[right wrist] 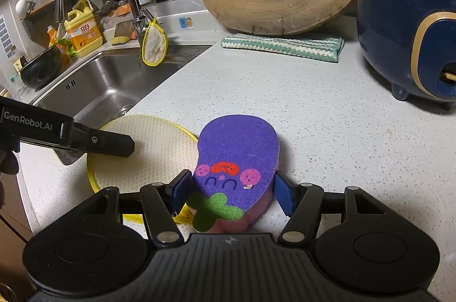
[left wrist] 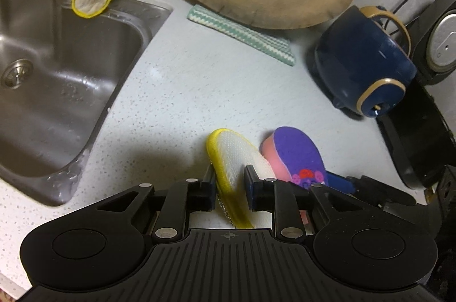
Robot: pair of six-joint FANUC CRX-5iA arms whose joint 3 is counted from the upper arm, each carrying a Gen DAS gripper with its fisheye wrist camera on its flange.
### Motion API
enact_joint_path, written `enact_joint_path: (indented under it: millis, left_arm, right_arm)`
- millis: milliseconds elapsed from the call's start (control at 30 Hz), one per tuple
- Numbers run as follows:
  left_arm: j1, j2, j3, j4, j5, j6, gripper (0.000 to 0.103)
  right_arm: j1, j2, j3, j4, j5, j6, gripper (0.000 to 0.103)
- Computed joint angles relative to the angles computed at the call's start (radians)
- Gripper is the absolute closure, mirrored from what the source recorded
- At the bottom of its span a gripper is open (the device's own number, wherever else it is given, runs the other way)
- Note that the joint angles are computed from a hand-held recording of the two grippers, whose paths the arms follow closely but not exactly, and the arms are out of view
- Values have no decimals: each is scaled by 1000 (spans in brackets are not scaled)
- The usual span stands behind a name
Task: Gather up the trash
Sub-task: 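Close the left tool on the rim of the yellow mesh pad, then lift the mesh pad with the left tool beside the held sponge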
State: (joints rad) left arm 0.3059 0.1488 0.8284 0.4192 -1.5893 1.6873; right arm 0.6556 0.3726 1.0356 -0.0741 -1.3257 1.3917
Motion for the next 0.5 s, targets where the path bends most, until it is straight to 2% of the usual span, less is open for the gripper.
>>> enact_joint_path:
  millis: [500]
  left_arm:
    - [-10,-52,-63,-8,66,-11,84]
  right_arm:
    - [25,-42,-74,47,37,10,40]
